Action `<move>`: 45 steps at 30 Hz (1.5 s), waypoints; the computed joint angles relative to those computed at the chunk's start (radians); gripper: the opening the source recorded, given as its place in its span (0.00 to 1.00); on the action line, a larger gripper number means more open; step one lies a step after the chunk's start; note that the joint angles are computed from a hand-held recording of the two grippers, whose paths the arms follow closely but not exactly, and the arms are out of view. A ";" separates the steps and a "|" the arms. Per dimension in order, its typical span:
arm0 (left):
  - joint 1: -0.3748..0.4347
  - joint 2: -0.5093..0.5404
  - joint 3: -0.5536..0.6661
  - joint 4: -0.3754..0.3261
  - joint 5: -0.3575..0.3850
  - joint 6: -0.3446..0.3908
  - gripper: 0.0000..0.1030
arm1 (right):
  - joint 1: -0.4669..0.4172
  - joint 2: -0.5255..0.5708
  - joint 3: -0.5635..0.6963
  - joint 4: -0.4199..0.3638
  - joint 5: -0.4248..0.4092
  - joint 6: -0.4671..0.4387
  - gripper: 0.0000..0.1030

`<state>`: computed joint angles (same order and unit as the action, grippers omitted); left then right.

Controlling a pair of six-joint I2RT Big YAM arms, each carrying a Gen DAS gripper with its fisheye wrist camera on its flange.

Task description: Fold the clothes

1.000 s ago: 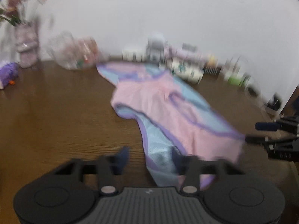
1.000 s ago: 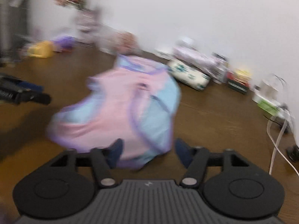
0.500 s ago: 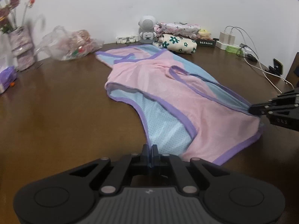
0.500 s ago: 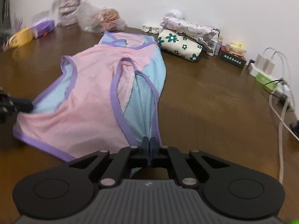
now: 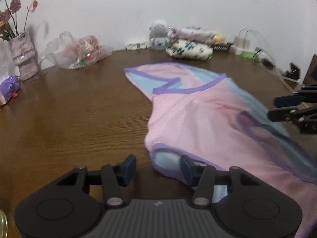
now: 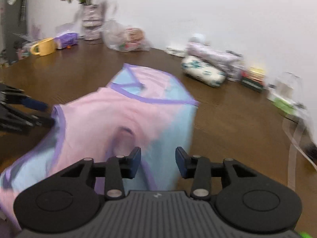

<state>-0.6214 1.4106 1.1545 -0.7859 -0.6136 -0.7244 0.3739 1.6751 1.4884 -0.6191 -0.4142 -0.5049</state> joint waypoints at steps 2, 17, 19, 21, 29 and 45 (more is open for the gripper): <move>0.012 -0.010 -0.020 0.048 0.019 0.027 0.26 | 0.031 0.051 0.040 -0.018 0.032 -0.004 0.33; -0.002 0.033 0.046 -0.035 -0.007 0.017 0.28 | -0.092 0.047 0.002 0.101 0.059 0.261 0.38; 0.000 0.041 0.050 -0.023 -0.001 0.027 0.32 | -0.090 0.039 -0.013 0.123 0.049 0.220 0.38; -0.002 0.054 0.057 -0.008 -0.007 0.051 0.27 | -0.071 0.048 -0.009 0.118 0.079 0.172 0.36; -0.066 0.113 0.145 -0.115 -0.258 0.114 0.03 | -0.084 0.045 0.015 0.125 0.022 0.287 0.03; -0.069 0.102 0.106 -0.014 -0.018 0.017 0.30 | -0.089 -0.052 -0.095 0.027 -0.096 0.243 0.39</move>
